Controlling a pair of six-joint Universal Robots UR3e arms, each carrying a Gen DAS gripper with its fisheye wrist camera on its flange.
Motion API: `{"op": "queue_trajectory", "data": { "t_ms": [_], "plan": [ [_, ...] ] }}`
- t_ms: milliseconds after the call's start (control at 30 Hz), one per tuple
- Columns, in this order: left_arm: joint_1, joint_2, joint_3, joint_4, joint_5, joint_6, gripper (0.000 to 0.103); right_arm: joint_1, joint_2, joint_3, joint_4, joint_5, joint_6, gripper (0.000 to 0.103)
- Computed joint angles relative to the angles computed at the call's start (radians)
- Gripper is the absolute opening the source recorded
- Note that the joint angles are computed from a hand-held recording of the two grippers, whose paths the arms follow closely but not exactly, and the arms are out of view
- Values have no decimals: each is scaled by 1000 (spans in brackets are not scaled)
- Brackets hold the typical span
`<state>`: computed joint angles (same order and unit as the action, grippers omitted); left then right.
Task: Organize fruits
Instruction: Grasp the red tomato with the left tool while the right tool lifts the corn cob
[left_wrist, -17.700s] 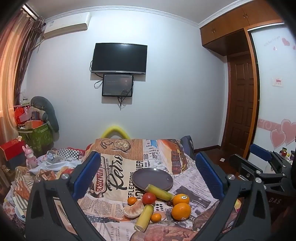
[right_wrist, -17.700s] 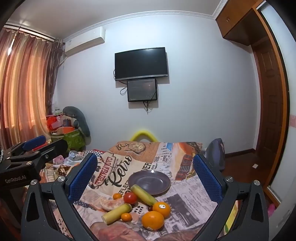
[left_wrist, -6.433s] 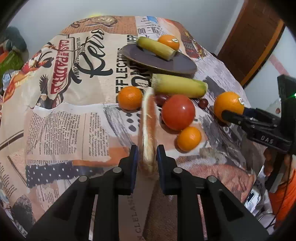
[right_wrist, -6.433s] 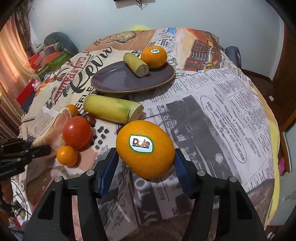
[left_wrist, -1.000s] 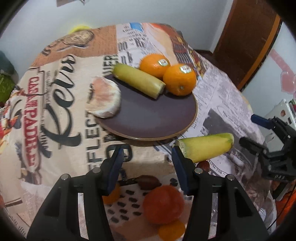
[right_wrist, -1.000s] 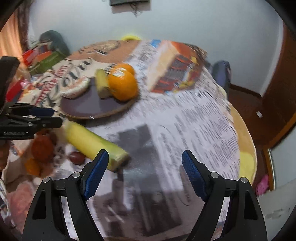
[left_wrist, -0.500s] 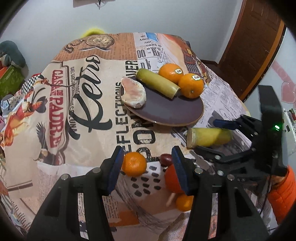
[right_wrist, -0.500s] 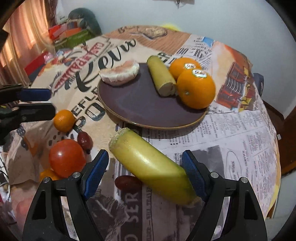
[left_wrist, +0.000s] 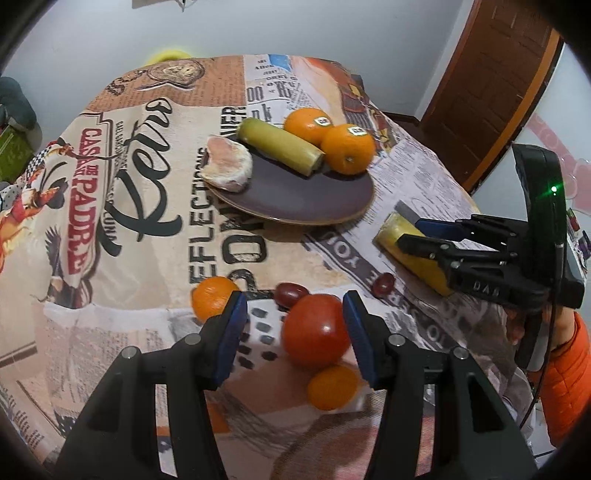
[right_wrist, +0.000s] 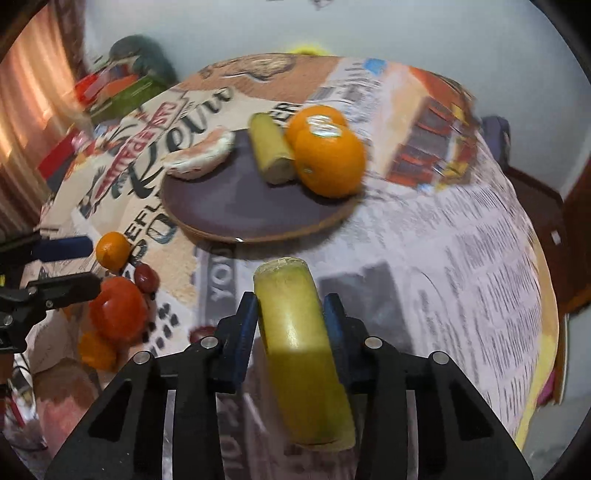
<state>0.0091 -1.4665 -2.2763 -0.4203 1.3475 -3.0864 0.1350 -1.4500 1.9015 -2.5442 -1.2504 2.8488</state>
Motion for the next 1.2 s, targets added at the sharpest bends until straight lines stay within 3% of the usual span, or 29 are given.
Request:
{"op": "queue_trajectory", "data": {
  "t_ms": [333, 567, 733, 867, 1200],
  "plan": [
    [-71, -56, -18, 48, 28, -40, 54, -87, -174, 169, 41, 22, -34, 35],
    [-87, -102, -13, 86, 68, -60, 54, -60, -134, 185, -1, -26, -51, 38],
    [-36, -123, -27, 88, 4, -59, 48, -96, -141, 201, -6, 30, -22, 37],
    [-41, -107, -41, 113, 31, -78, 47, -96, -178, 221, -24, 40, -15, 36],
    [-1, 75, -38, 41, 18, -78, 46, -91, -278, 173, -75, 78, 37, 35]
  ]
}}
